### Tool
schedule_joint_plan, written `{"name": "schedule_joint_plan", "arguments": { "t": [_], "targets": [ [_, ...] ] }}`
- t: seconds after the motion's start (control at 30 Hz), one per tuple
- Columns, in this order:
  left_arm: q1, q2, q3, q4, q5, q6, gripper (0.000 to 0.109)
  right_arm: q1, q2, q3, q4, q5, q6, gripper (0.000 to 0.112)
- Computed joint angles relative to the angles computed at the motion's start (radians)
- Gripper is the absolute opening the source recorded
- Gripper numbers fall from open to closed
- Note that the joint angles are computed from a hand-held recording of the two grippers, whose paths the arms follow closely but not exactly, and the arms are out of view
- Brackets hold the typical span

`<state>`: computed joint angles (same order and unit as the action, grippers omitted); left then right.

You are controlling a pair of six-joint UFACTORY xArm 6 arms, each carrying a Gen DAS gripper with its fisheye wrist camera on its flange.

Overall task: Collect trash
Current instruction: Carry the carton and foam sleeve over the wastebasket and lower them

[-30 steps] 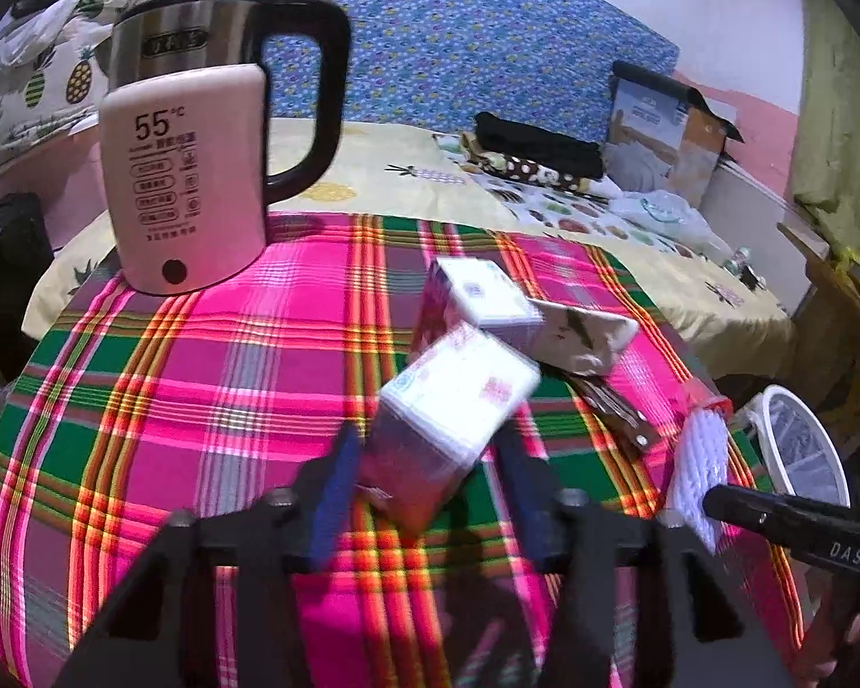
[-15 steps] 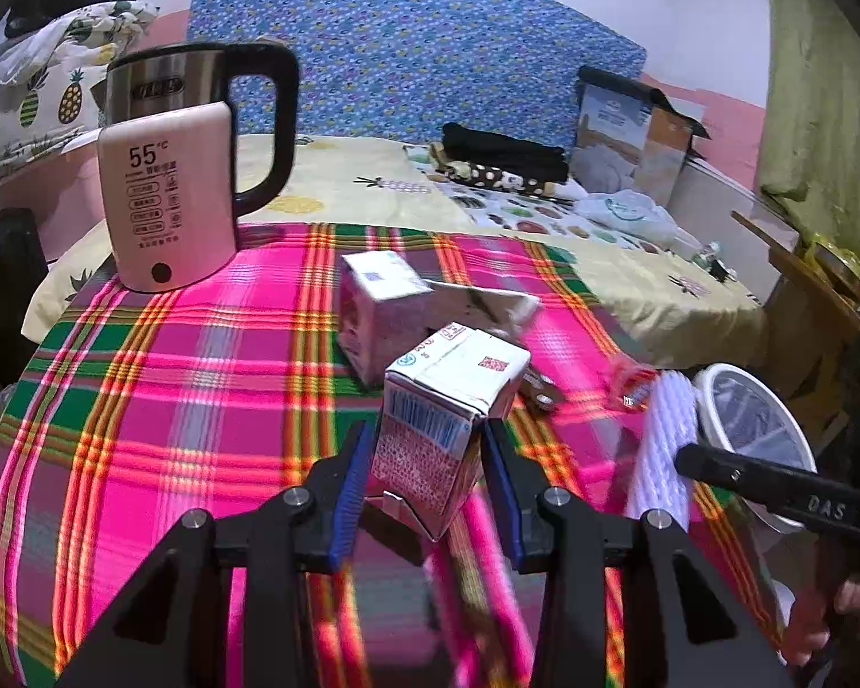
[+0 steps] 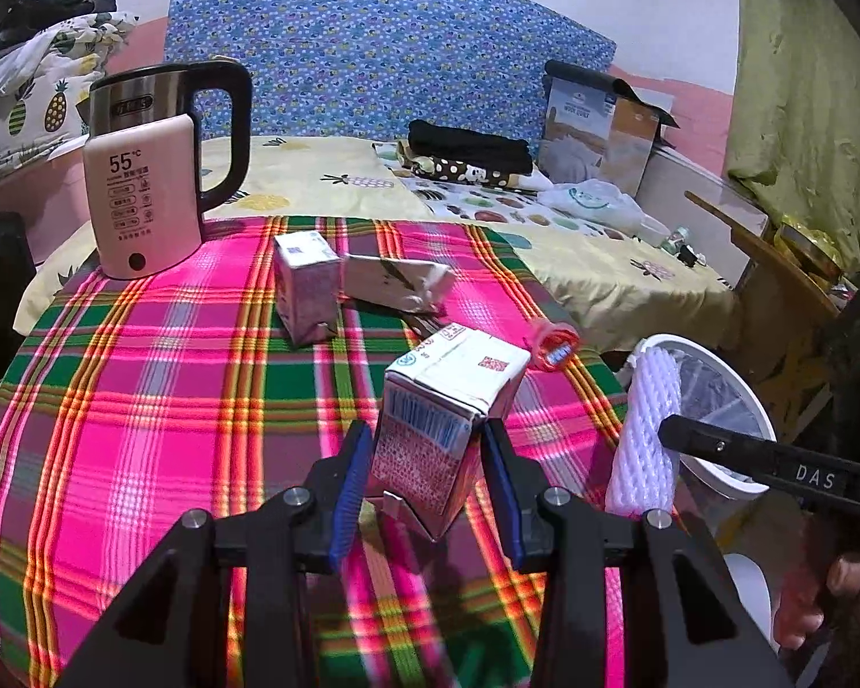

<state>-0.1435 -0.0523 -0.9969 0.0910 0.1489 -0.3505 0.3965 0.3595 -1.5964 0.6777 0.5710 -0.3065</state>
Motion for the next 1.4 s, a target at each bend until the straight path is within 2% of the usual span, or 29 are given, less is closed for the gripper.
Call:
{"name": "schedule_joint_plan", "arguments": {
  "t": [0.2, 0.67, 1.07, 1.4],
  "targets": [
    [-0.035, -0.010, 0.001, 0.086, 0.015, -0.081, 0.041, -0.010, -0.042, 0.054, 0.013, -0.024, -0.012, 0.013],
    [-0.112, 0.050, -0.090, 0.041, 0.036, -0.008, 0.041, -0.056, -0.121, 0.168, 0.015, -0.106, -0.005, 0.013],
    [-0.201, 0.181, -0.260, -0.134, 0.066, 0.177, 0.041, -0.118, -0.181, 0.258, -0.026, -0.179, 0.056, 0.013],
    [-0.262, 0.326, -0.454, -0.261, 0.124, 0.316, 0.041, -0.171, -0.206, 0.316, -0.099, -0.227, 0.150, 0.013]
  ]
}}
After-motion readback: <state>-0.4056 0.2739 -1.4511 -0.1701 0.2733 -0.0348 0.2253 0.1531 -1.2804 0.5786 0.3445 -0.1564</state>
